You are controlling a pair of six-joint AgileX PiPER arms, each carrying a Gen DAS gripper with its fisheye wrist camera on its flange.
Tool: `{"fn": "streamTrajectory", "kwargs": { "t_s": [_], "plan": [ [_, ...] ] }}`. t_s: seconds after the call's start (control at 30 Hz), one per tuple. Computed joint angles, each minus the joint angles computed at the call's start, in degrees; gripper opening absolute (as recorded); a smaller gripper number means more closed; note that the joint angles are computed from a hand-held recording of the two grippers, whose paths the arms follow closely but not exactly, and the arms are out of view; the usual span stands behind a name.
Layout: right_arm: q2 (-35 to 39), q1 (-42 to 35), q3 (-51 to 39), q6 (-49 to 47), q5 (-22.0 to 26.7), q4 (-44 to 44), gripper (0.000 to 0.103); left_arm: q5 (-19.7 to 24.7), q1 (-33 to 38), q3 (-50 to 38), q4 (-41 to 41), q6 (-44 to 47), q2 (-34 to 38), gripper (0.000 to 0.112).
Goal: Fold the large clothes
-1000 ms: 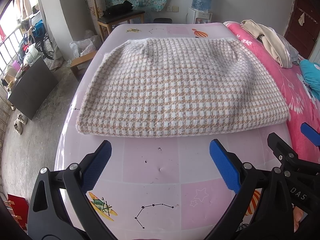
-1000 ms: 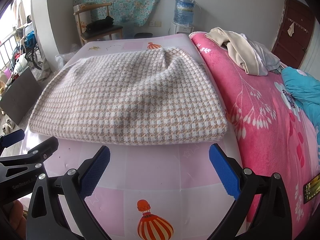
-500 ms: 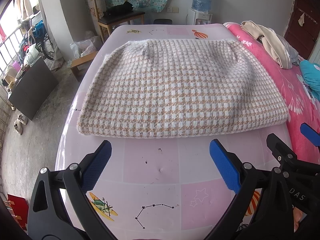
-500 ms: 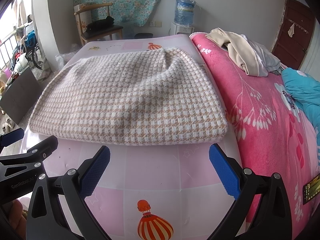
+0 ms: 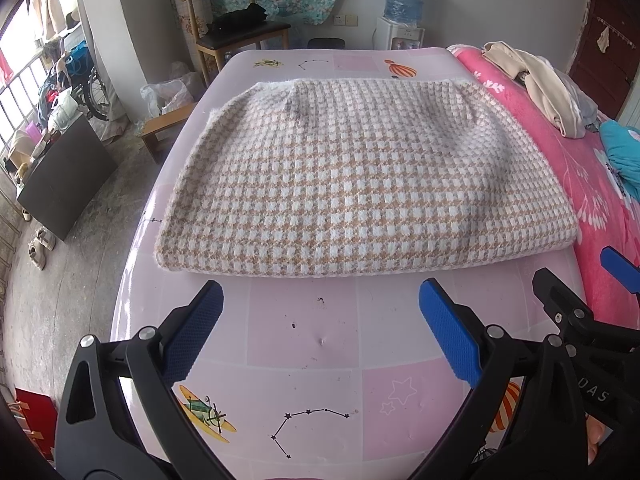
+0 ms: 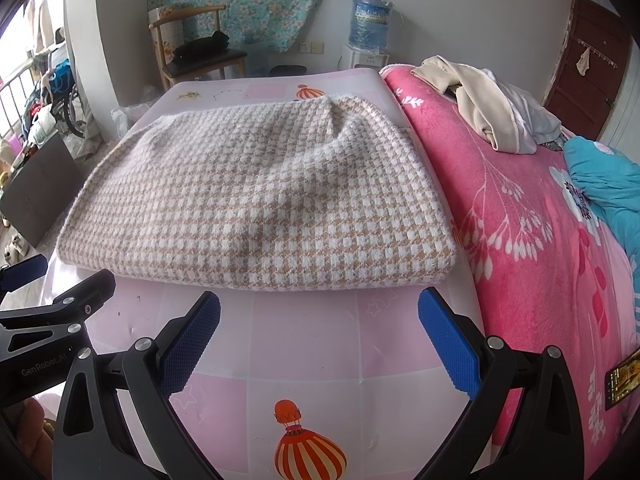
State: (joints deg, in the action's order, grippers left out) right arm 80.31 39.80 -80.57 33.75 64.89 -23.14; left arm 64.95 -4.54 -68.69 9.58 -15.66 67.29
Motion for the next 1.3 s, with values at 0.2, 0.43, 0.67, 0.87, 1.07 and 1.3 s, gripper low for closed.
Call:
{"fn": "streamTrajectory", "kwargs": {
  "t_s": [0.2,0.43,0.67,0.87,1.07,1.3],
  "plan": [
    [0.32,-0.04,-0.24,0.02,0.18,0.04,0.097,0.38,0.41,-0.71,-0.10,0.24,0.30,0.095],
    [0.14,-0.07,-0.16,-0.26,0.75,-0.23,0.097,0.26,1.21,-0.24,-0.22,1.20,0.64,0.095],
    [-0.13,-0.25,0.43,-0.21,1.16,-0.07,0.097,0.15,0.88,0.01,-0.55,0.98,0.88,0.095],
    [-0.26,-0.15,0.56,-0.15,1.11,-0.10,0.097,0.09,0.92,0.14,-0.43,1.00,0.74,0.095],
    [-0.27,0.17,0.52,-0.11,1.20,-0.10,0.097,0.35,0.41,0.09,0.18,0.01,0.26,0.095],
    [-0.31,0.34,0.50,0.08,1.28,-0.14,0.097,0.28,0.33,0.02,0.38,-0.18,0.08,0.095]
  ]
}}
